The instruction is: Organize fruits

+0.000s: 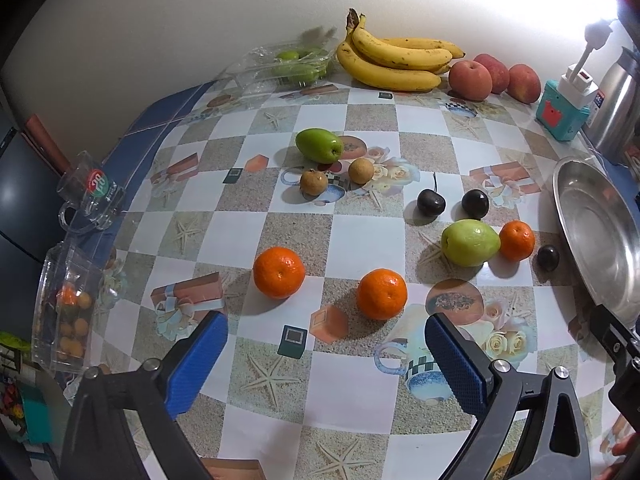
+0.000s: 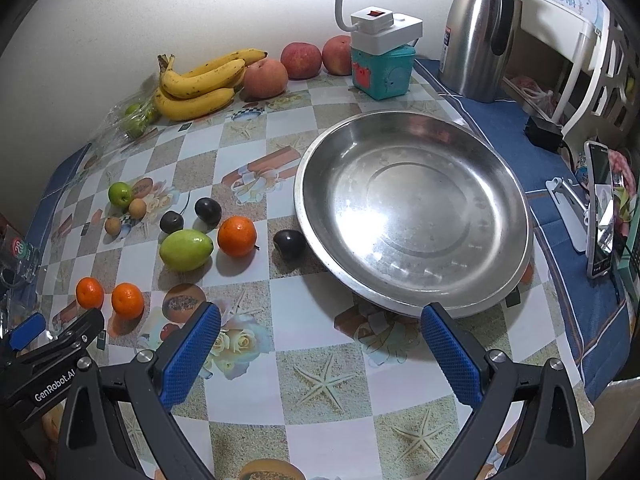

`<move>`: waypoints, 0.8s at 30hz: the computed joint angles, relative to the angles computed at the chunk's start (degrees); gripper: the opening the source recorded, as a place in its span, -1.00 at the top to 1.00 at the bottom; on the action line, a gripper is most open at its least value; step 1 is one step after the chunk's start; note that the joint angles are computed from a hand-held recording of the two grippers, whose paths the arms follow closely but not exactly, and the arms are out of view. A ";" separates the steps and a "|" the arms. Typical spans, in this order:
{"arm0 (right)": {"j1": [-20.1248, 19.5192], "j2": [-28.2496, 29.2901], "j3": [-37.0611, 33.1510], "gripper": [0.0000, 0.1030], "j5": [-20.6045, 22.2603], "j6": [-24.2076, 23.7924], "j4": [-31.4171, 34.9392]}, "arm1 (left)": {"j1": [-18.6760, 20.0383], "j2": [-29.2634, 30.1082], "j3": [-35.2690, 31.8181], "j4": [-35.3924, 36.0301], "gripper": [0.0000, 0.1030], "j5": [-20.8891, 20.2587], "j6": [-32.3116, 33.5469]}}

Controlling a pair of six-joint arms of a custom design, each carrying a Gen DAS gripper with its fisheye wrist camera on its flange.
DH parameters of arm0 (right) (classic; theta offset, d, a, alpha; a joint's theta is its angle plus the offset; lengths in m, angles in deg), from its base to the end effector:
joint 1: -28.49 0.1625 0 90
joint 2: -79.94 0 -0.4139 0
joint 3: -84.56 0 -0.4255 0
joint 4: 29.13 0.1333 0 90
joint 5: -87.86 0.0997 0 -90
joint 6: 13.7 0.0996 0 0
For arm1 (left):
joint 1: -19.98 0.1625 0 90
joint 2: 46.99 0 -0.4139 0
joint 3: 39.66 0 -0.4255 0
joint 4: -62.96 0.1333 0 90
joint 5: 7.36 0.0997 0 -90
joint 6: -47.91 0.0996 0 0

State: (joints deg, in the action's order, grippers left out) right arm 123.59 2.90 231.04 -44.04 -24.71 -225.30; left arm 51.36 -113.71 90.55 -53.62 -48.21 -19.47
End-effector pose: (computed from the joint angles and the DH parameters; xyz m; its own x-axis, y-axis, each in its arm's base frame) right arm 0.0991 -0.3591 0.1677 -0.7490 0.1731 0.6396 -0.2183 0.8469 -0.4848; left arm -0.2278 -0.3833 0.0500 -0.6119 -0.0786 -0.7870 0.3062 0.8939 -0.3273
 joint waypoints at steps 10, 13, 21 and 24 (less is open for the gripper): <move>0.09 0.13 -0.20 -0.95 -0.22 0.12 0.71 | -0.19 0.12 0.02 -0.44 -0.95 0.13 0.08; 0.14 0.16 -0.27 -0.95 -0.37 0.20 1.06 | -0.25 -0.04 0.09 -0.65 -0.95 0.14 0.05; 0.28 0.57 -1.00 -0.95 -0.54 0.52 3.23 | 1.17 -1.19 0.30 -2.40 -0.95 -0.24 0.68; 0.23 -0.02 -1.61 -0.95 3.23 1.59 5.37 | 2.39 -2.67 0.56 -2.39 -0.95 0.24 -0.75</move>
State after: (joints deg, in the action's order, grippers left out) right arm 123.82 2.88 229.43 -40.80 -23.12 -219.93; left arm 53.75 -116.38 91.11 -56.01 -47.97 -20.23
